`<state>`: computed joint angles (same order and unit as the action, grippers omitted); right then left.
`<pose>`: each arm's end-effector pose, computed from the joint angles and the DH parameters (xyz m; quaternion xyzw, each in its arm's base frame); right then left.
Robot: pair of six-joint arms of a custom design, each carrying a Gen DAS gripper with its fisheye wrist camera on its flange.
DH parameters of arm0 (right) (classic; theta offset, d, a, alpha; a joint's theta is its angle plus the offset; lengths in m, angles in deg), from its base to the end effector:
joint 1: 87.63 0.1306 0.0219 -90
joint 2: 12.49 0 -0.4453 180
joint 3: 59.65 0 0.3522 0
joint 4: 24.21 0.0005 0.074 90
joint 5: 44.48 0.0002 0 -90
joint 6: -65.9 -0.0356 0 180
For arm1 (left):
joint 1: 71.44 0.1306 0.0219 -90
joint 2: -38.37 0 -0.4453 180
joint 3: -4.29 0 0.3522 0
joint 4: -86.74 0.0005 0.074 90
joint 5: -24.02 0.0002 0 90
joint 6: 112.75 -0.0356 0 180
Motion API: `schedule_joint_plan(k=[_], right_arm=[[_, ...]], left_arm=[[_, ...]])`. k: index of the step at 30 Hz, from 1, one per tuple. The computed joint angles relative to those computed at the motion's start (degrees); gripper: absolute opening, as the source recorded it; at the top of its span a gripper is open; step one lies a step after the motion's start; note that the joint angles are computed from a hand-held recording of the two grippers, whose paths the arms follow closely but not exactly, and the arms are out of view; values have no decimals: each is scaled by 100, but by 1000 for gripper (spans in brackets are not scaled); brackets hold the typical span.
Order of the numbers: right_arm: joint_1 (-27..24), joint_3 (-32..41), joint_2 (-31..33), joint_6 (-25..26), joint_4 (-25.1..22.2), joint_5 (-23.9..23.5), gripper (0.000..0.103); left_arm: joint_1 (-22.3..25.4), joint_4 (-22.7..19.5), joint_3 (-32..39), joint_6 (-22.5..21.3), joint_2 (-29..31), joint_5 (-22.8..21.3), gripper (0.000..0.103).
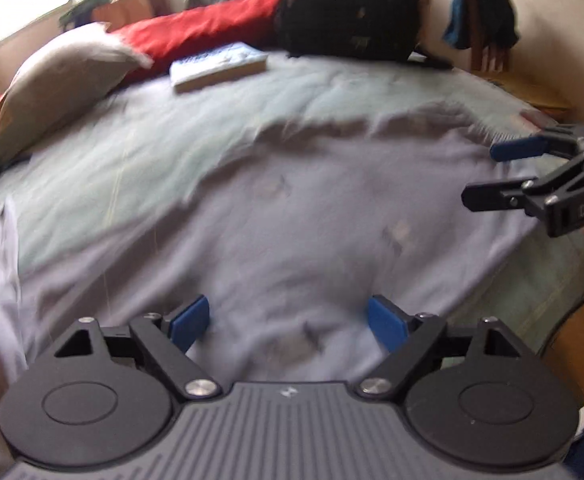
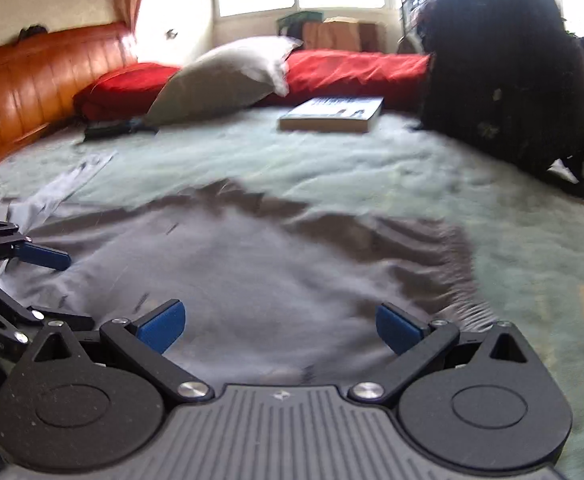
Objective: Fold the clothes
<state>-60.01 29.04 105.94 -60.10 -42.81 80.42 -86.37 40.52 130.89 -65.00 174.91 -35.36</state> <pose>0.5485 0.2635 0.2703 0.1715 0.8815 -0.0594 0.4360 0.7200 -0.2113 0.2891 0.5091 0.7735 -0.1792 0.3324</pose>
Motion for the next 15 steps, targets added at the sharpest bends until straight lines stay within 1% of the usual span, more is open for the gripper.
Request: schedule_joint_plan(k=[2, 4, 6, 9, 11, 14, 15], right_arm=[[38, 328, 201, -7, -599, -142, 103], [182, 447, 260, 234, -858, 175, 103], [207, 619, 230, 136, -1145, 135, 103], [240, 765, 262, 313, -793, 376, 103], [220, 965, 420, 427, -656, 379, 103], [210, 1474, 806, 236, -1369, 146, 103], [238, 1434, 849, 144, -1359, 184, 103]], left_arm=[[54, 214, -320, 82, -149, 15, 87], [107, 310, -527, 65, -288, -7, 87], [153, 517, -683, 151, -412, -18, 87], [198, 830, -838, 464, -540, -86, 87], [254, 1033, -979, 695, -623, -113, 87], [380, 1278, -1197, 970, -749, -75, 87], [437, 1340, -1271, 1038, -791, -32, 87]])
